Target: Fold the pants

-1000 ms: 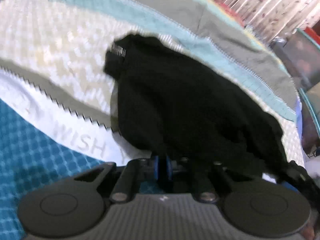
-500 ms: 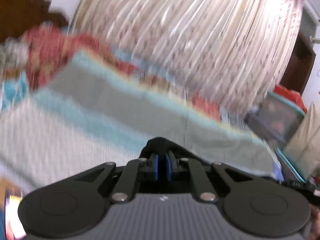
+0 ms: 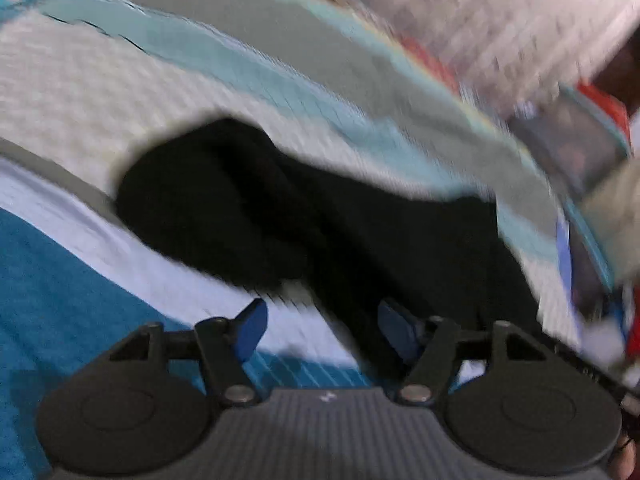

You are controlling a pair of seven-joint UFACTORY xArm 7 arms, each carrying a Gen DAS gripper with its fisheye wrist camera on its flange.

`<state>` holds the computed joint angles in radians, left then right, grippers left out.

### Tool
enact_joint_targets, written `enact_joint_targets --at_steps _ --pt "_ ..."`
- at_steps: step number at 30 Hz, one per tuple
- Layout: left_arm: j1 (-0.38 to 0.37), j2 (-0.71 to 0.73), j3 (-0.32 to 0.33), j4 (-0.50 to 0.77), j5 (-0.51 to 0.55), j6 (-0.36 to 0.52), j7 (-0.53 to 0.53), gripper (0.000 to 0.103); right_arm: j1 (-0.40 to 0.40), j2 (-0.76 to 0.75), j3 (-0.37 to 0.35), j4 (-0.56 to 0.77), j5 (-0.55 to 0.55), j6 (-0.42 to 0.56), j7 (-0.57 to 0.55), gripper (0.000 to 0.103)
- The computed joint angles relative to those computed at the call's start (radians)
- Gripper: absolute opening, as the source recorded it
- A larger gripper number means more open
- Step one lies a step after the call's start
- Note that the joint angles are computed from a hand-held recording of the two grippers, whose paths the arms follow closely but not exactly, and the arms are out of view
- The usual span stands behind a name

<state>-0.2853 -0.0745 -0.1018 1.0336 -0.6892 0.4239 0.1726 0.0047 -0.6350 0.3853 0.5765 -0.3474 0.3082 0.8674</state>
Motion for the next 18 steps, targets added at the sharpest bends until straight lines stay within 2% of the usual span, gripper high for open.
enact_joint_targets --at_steps 1,3,5,6,7,8,9,10,11,12,14,16,18 --pt "-0.010 0.016 -0.015 0.004 0.024 -0.001 -0.010 0.076 0.006 -0.017 -0.005 -0.021 -0.011 0.002 -0.018 0.088" --pt "-0.031 0.052 -0.038 0.036 0.047 0.002 -0.017 0.091 0.015 0.018 0.003 -0.002 -0.029 0.022 -0.060 0.088" --pt "-0.039 0.107 -0.052 0.092 0.057 0.019 -0.023 0.099 0.009 0.099 0.012 0.050 -0.058 0.026 -0.097 0.090" --pt "-0.040 0.141 -0.060 0.131 0.066 0.031 -0.037 0.097 0.001 0.140 0.021 0.070 -0.078 0.014 -0.101 0.091" --pt "-0.043 0.160 -0.071 0.142 0.068 0.033 -0.053 0.093 -0.008 0.170 0.028 0.084 -0.099 0.008 -0.098 0.092" --pt "-0.042 0.184 -0.076 0.168 0.081 0.047 -0.075 0.065 -0.028 0.204 0.049 0.106 -0.132 0.010 -0.079 0.092" --pt "-0.034 0.184 -0.079 0.168 0.085 0.071 -0.079 0.032 -0.047 0.243 0.070 0.131 -0.174 0.014 -0.058 0.092" --pt "-0.034 0.193 -0.076 0.177 0.125 0.090 -0.122 0.026 -0.063 0.285 0.087 0.159 -0.222 0.020 -0.036 0.089" --pt "-0.042 0.199 -0.058 0.189 0.122 0.100 -0.141 0.022 -0.057 0.305 0.078 0.163 -0.240 0.024 -0.033 0.065" --pt "-0.008 0.190 -0.079 0.190 0.077 0.105 -0.123 0.020 -0.038 0.336 0.057 0.179 -0.232 0.032 -0.044 0.056" --pt "0.015 0.134 -0.078 0.151 0.004 0.067 -0.056 0.018 0.010 0.330 0.003 0.173 -0.191 0.014 -0.044 0.033" --pt "0.022 0.075 -0.063 0.131 -0.032 0.013 0.005 0.017 0.062 0.297 -0.052 0.170 -0.161 0.004 -0.067 0.032" --pt "0.023 0.041 -0.041 0.144 -0.079 -0.030 0.064 0.016 0.139 0.226 -0.138 0.134 -0.059 -0.038 -0.135 0.032"
